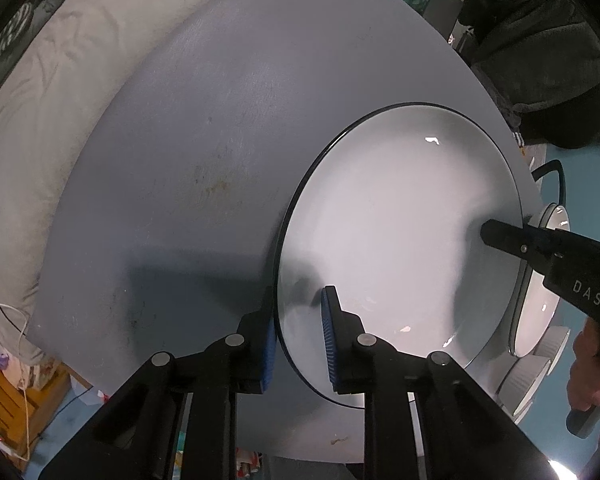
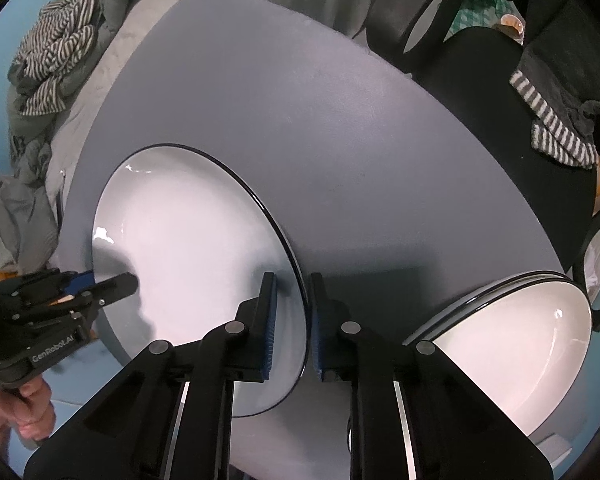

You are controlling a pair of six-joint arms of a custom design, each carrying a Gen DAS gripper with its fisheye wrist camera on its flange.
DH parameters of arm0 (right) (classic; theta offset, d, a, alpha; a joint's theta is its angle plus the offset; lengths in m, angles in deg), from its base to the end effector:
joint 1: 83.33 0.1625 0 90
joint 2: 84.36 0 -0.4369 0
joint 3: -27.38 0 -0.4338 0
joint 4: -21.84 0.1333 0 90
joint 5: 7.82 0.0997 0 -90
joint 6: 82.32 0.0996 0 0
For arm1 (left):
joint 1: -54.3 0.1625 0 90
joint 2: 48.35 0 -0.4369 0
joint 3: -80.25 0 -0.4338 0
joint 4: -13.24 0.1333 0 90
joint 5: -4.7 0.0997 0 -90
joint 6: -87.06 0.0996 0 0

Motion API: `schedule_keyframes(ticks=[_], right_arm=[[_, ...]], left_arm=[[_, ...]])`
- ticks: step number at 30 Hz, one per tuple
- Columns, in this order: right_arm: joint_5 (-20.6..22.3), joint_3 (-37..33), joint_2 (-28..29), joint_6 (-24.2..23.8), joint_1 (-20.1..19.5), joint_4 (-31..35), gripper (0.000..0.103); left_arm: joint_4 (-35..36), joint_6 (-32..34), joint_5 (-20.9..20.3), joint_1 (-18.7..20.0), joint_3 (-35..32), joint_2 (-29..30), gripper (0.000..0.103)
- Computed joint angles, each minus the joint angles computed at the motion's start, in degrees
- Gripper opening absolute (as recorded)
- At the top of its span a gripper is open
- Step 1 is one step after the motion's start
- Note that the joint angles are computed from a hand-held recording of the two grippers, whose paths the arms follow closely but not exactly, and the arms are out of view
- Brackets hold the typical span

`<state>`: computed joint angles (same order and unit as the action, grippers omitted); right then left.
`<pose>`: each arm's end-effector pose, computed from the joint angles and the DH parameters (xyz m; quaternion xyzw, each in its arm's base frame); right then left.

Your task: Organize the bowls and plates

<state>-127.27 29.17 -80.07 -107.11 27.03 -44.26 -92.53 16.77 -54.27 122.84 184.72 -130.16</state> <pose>0.3957 -0.8239 -0.0411 0.4194 -0.8374 -0.2595 0.2357 -0.0299 -0.5806 0.3311 -0.3829 0.8825 -0.1514 0.2275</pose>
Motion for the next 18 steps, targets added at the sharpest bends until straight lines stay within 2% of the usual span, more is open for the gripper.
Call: schedule_keyframes(ticks=[2, 6, 11, 18], right_arm=[[-0.2, 3.8, -2.0, -0.4, 0.1, -2.2, 0.015], [-0.2, 6.9, -3.7, -0.9, 0.2, -4.4, 0.015], [0.5, 4.0, -2.8, -0.8, 0.0, -3.2, 0.015], [0.9, 6.4, -5.2, 0.1, -0.4, -3.8, 0.015]], left_arm=[[0.2, 0.0, 0.2, -0.1, 0.0, 0.0, 0.020], [0.4, 0.1, -0.2, -0.3, -0.5, 0.2, 0.020], [0.4, 0.4, -0.2, -0.8, -1.7, 0.8, 0.020], [0.4, 2.3, -0.4, -1.6, -3.0, 1.0, 0.020]])
